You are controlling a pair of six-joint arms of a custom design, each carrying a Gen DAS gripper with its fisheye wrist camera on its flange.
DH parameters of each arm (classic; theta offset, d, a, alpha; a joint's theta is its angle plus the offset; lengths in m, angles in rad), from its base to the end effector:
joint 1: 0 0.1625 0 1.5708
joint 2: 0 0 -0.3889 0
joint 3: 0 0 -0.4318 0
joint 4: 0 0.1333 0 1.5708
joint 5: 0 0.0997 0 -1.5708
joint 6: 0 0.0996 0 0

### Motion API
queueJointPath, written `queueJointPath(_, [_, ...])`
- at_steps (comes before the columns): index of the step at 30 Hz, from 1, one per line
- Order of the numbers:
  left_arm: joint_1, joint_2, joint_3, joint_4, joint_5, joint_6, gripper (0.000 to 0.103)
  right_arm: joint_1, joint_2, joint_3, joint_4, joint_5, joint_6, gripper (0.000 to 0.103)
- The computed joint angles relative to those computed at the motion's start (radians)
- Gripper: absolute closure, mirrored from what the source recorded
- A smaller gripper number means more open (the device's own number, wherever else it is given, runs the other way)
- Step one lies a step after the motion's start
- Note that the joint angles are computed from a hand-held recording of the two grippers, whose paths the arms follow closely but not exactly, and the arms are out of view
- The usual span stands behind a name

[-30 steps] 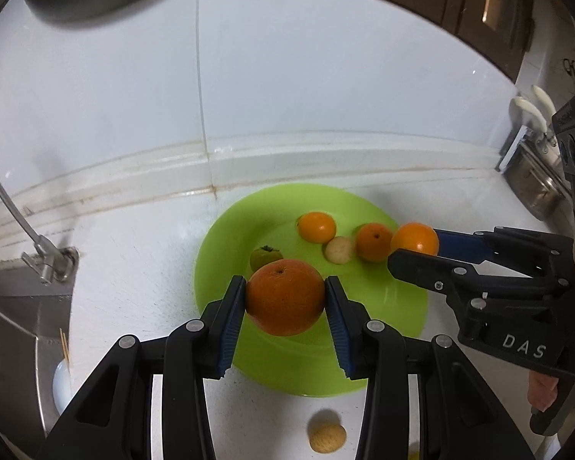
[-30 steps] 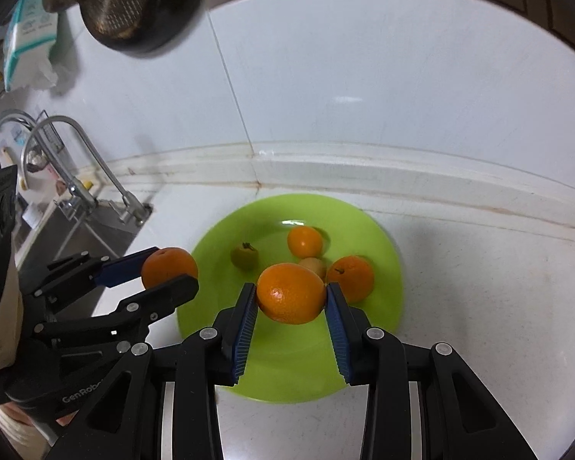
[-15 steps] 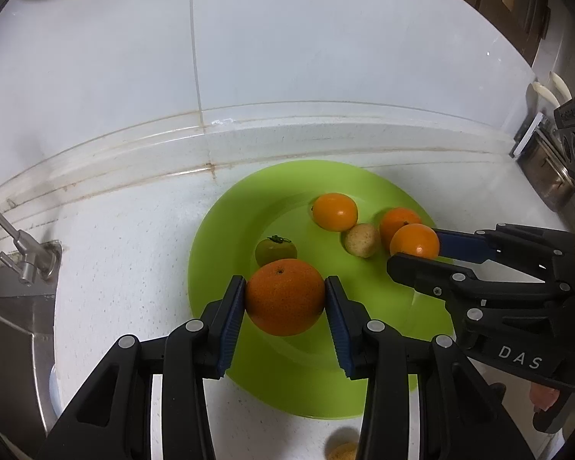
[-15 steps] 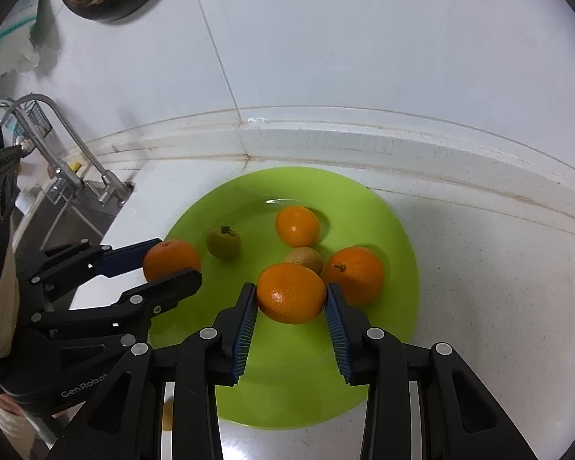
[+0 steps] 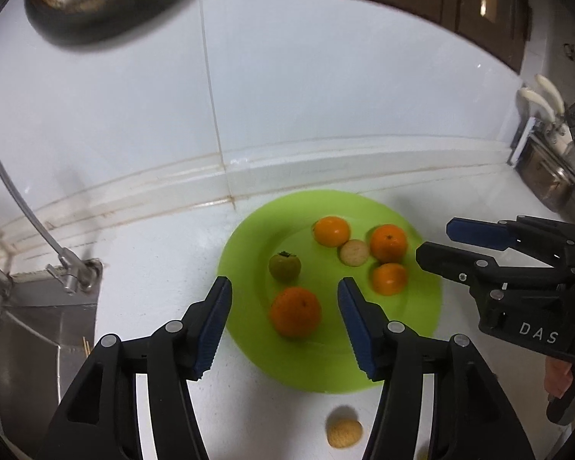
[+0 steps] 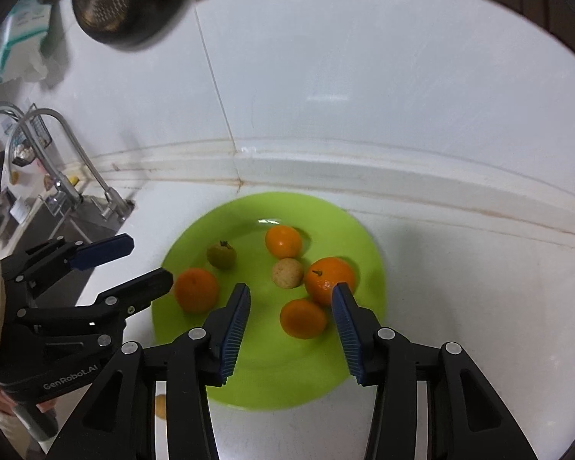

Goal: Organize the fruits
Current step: 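Lift both open tools off the plate toward the remaining counter fruit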

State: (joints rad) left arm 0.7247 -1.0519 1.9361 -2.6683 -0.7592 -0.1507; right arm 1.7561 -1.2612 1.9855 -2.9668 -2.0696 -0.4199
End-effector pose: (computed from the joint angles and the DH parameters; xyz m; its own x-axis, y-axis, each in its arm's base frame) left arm -0.2969 -0.5374 0.1203 -0.6747 0.3116 -0.6691 0.6377 0.7026 -0.3157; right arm 0.1900 -0.5487 0.2404 -0.7794 -0.1942 0.5956 -0.5059 0.7559 -0.4156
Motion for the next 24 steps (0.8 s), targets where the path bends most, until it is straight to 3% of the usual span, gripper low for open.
queueJointPath(12, [-0.133,-0.143,0.166,-0.056,0.021,0.007,0.04,0.084,-0.152,0.167,-0.132,-0.024,-0.044,0.058])
queueJointPath(24, [-0.259,-0.257,0.3,-0.08,0.047,0.012,0.037,0.164,-0.275,0.302,-0.187,-0.067,-0.048,0.058])
